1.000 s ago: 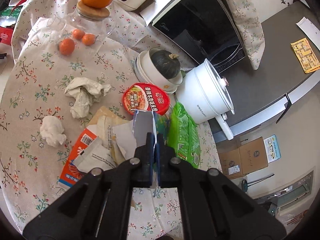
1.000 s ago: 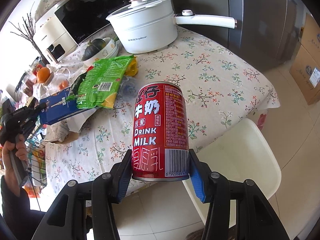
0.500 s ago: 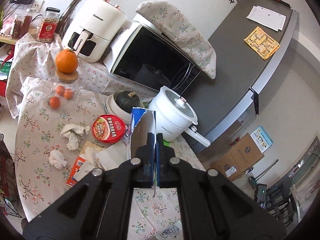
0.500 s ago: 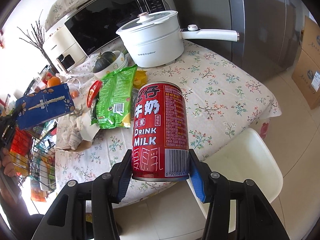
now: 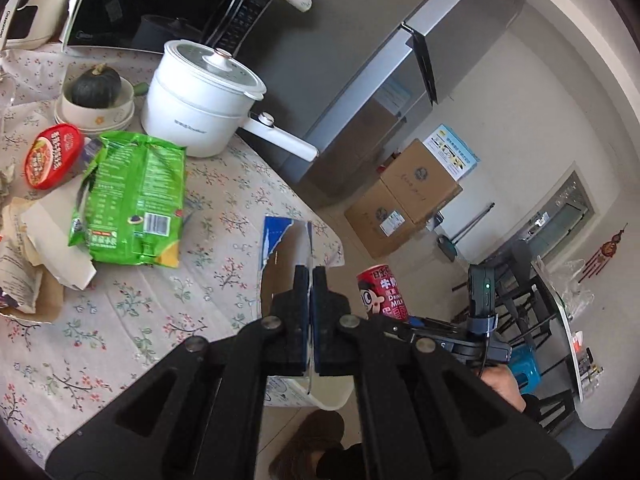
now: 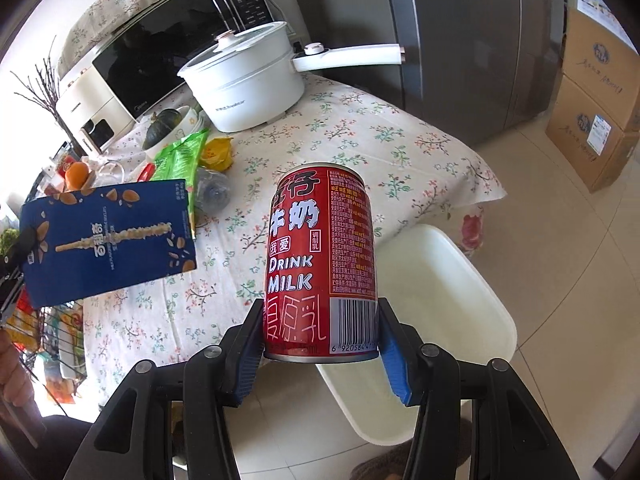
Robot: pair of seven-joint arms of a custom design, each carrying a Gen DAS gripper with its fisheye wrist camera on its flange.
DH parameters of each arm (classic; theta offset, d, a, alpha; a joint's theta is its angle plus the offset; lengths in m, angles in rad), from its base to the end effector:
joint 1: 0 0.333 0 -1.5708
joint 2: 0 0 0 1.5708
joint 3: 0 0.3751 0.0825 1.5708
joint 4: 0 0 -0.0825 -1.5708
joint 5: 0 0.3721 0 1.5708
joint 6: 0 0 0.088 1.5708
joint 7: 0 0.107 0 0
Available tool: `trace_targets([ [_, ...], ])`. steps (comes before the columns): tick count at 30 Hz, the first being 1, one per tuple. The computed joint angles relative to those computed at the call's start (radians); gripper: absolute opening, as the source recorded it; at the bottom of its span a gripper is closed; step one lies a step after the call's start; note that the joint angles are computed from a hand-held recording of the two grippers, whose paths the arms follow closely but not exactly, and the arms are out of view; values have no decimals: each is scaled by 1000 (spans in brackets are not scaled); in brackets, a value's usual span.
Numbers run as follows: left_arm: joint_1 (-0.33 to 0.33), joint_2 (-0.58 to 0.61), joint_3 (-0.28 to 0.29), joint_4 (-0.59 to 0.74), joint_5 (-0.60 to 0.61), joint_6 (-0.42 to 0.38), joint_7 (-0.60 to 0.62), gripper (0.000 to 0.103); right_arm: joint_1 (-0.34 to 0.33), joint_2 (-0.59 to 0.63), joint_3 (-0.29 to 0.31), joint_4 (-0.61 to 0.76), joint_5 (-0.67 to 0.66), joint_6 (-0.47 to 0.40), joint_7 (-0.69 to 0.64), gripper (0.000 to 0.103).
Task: Collect trash
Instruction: 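Carry the blue box to the white bin and open the left tool while the right tool carries the can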
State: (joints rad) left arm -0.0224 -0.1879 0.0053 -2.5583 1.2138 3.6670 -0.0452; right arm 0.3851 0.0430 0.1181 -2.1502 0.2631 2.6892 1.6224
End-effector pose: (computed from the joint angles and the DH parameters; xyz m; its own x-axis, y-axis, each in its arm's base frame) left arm 0.3936 -0.1282 0.5046 -0.1159 -0.7915 0.6001 -0.6837 -0.3747 -0.6262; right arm 0.5096 0.2699 0.5013 0.2870 -0.9276 -0.2392 -0.8845 -0.1607 -0.4381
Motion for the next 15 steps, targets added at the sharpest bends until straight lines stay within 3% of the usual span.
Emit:
trace_targets([
  [7,-54,206,-110,164,88,-10,-80,2,-43,-26,-29,-63,-27,-14,22,53],
  [12,-61,358,-177,309,287,-68,-264,2,-65,-17,-38,-75,-21,-47,19,53],
  [15,-100,421,-164,387,422,-80,-390,2,-75,-11,-43,-77,-36,-57,30,53],
])
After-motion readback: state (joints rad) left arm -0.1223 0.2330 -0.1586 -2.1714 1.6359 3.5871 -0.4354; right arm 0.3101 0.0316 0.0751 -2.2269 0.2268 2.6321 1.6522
